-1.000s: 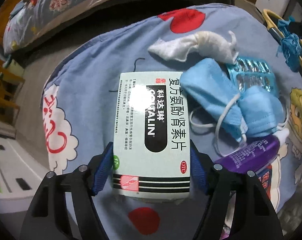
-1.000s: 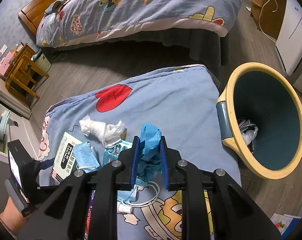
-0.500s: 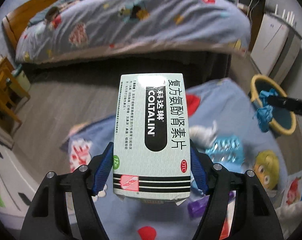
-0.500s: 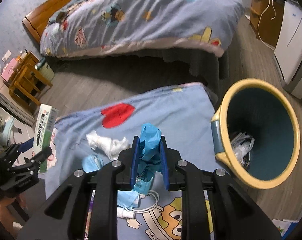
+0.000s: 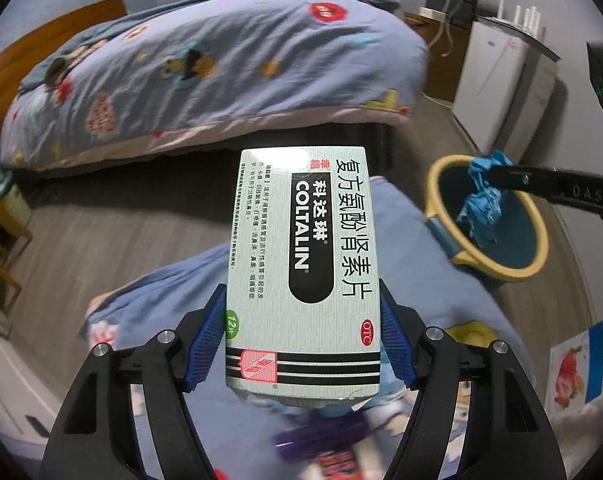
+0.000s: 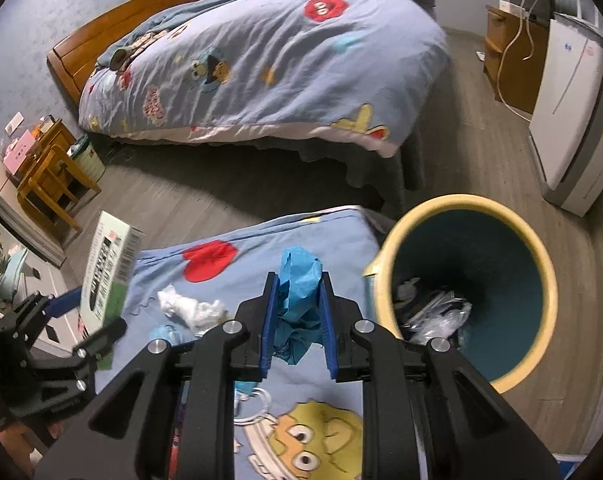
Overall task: Collect trash
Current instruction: 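Lift the box and glove and carry both tools over the bin, then open right gripper to drop the glove while left gripper releases the box into bin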
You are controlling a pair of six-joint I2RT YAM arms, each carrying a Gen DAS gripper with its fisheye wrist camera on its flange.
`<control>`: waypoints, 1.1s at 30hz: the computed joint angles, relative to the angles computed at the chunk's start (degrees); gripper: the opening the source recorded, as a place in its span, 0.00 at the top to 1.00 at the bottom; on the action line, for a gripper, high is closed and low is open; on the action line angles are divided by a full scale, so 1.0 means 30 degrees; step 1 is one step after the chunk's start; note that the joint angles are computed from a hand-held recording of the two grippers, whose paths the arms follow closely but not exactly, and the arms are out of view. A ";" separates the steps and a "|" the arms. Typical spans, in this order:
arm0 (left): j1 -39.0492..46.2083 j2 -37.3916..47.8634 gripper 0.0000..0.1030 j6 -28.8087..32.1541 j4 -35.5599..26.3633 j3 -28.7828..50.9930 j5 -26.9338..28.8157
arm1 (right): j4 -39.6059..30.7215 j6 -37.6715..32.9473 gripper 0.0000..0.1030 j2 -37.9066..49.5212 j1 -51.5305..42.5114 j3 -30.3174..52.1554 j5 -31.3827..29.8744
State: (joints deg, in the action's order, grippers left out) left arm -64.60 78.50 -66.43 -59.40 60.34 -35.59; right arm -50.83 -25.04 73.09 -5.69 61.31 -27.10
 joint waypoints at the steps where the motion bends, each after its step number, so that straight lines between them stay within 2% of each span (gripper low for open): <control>1: 0.0011 0.0448 0.31 0.0196 0.0374 0.0255 0.0090 | -0.0131 -0.0380 0.81 0.0291 -0.0590 0.0359 -0.0210; 9: 0.0067 0.5032 0.31 0.1910 0.2138 0.4105 0.0663 | -0.0754 -0.2806 0.81 0.3159 -0.4548 0.3797 -0.1053; 17: 0.0649 0.9390 0.31 0.3758 0.3312 0.8755 0.1666 | -0.1180 -0.3372 0.81 0.6979 -0.7513 0.7264 -0.1373; 23: 0.0657 1.3071 0.31 0.5971 0.2882 1.3070 0.1849 | -0.0970 -0.3184 0.81 0.9045 -0.8304 0.8207 -0.0763; 27: 0.1039 1.4805 0.31 0.6951 0.3167 1.4616 0.2512 | -0.0845 -0.2993 0.81 1.0065 -0.8473 0.8477 -0.0315; 33: 0.1377 1.6438 0.31 0.7898 0.3506 1.6041 0.2531 | -0.0422 -0.2520 0.81 1.0383 -0.8248 0.8003 -0.0086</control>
State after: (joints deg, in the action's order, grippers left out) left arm -60.46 127.82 -42.74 -48.88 108.46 -28.00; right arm -52.09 -32.60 104.23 -30.43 85.32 -27.36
